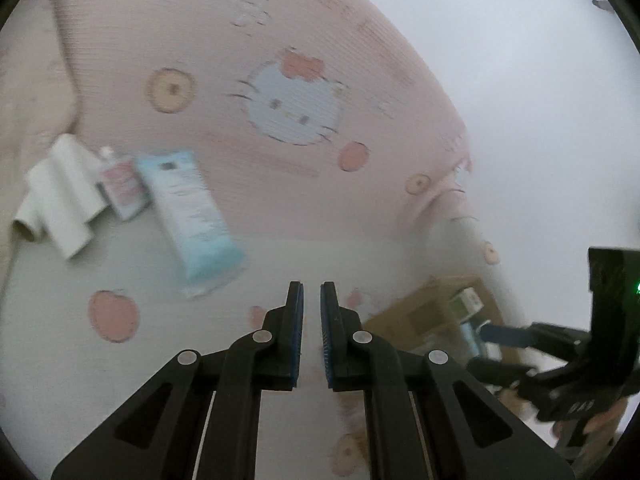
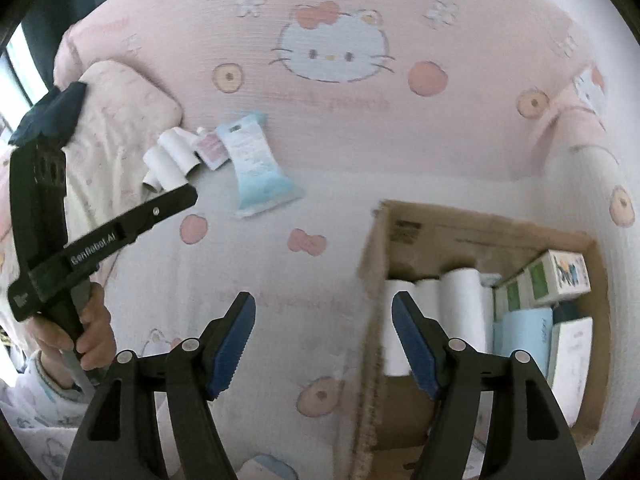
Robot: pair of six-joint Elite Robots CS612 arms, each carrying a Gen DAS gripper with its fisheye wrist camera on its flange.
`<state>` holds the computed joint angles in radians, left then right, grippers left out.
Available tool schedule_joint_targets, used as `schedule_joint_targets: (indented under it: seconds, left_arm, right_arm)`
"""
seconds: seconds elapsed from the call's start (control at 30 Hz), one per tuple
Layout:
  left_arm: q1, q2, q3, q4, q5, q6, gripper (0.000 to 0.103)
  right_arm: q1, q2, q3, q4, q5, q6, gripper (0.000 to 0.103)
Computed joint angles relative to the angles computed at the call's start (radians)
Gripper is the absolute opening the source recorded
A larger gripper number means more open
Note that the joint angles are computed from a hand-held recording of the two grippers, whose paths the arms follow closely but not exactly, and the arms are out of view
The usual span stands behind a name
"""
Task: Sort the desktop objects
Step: 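Withdraw both grippers from the box toward the tubes on the sheet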
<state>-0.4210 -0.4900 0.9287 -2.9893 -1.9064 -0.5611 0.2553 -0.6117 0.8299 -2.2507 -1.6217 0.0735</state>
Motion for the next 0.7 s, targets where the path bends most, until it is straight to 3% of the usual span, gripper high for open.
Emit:
schedule_joint_targets:
  seconds: [0.2,0.37,0.6,0.7]
  left_arm:
    - [0.021,-0.035,0.106,-0.079,0.038,0.019,0.01]
    - [0.029,-0.081,0.208,-0.104,0.107,0.06,0.01]
    - [0.041,-0.111,0.271,-0.087,0.189,0.081,0.01]
    - [0.047,-0.108,0.27,-0.085,0.198,0.071,0.01]
  right_arm:
    - [0.022,0.036,-0.05,0.004,0.013,-0.034,0.07]
    - [0.044,0.063,-0.046,-0.124,0.013,-0.059,0.07]
    - [0.054,0.146,-0.121,-0.189,0.173,-0.128,0.07]
    - [0.065,0.181,-0.157,-0.227,0.185,-0.194,0.07]
